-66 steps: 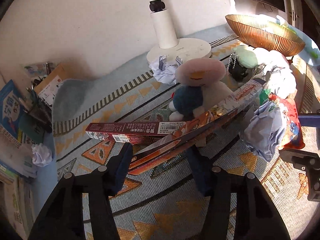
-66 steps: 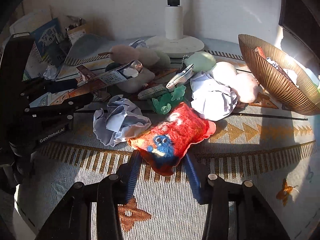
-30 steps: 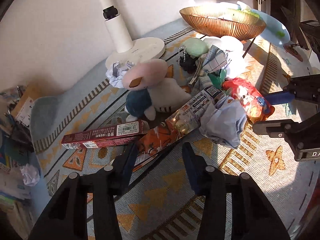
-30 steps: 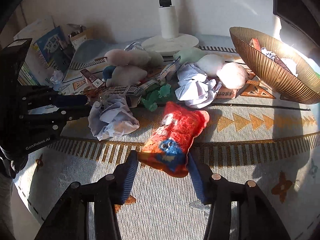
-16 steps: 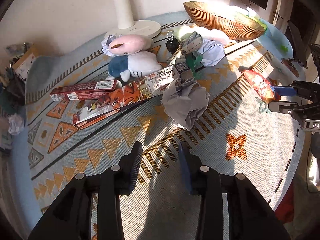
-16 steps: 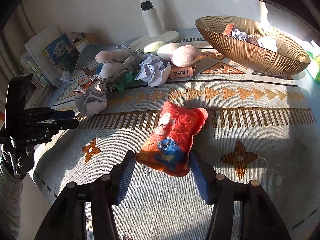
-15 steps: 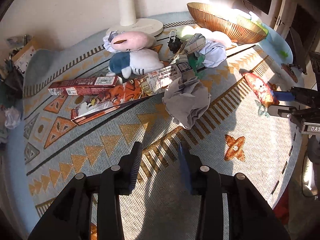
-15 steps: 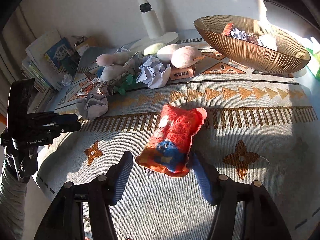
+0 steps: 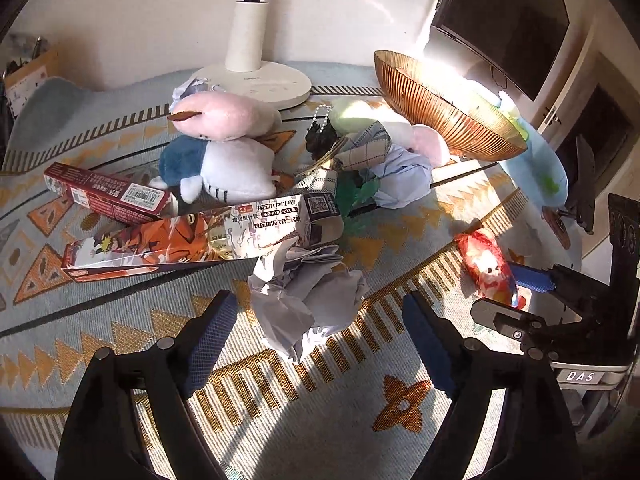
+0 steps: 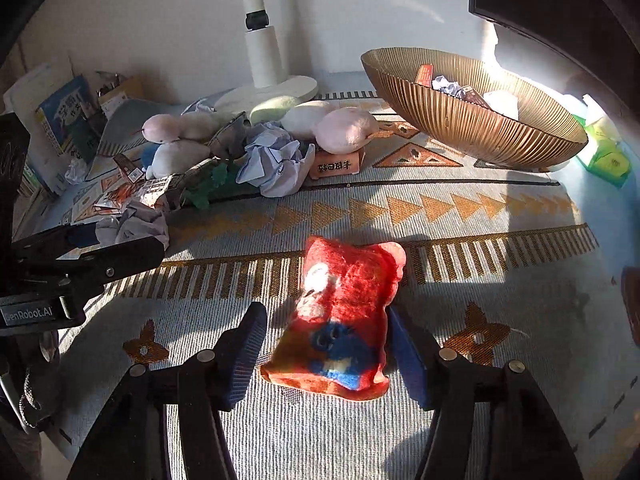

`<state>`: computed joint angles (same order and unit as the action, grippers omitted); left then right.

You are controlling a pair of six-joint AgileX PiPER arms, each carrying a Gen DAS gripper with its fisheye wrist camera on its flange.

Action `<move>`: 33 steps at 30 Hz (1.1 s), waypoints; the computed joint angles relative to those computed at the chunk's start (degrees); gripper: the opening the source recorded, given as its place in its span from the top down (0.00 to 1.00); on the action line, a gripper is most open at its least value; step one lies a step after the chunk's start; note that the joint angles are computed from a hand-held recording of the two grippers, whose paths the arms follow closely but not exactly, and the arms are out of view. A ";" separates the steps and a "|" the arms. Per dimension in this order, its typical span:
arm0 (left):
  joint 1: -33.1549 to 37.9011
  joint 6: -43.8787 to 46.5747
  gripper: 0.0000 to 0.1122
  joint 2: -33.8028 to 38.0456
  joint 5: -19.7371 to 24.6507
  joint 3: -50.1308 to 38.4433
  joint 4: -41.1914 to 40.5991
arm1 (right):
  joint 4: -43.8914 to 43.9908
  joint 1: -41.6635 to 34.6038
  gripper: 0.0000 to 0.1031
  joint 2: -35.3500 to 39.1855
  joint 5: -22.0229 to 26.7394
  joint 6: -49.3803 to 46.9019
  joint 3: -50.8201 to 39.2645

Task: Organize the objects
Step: 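Carry the paper and red snack bag into the amber bowl and release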

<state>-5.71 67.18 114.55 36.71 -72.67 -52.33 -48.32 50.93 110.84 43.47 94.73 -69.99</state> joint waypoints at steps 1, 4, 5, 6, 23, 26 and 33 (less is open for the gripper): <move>-0.49 0.29 0.26 -0.55 -1.56 0.68 -0.50 | -0.19 0.40 0.51 0.84 1.77 -0.30 -1.00; -2.21 0.06 0.54 -1.10 -3.65 1.76 0.64 | -1.26 0.48 0.61 -0.21 0.72 0.43 0.59; -3.11 -0.17 0.54 -1.68 -5.43 2.69 1.17 | -1.78 0.25 0.62 -1.32 -0.96 1.21 2.14; -3.70 0.20 0.54 -2.42 -6.93 3.73 1.05 | -2.77 0.01 0.63 -2.95 -3.32 2.58 4.44; -19.46 -16.31 0.54 -6.03 -4.60 -15.33 7.37 | -12.33 -14.03 0.65 -28.90 5.79 -1.95 11.15; -22.21 -28.36 0.54 3.16 -0.38 -31.22 13.63 | -8.40 -22.13 0.65 -26.88 -0.10 -7.46 8.49; -24.59 -41.07 0.47 21.83 8.74 -59.51 18.73 | 6.45 -36.08 0.51 -22.25 -15.67 -22.13 6.76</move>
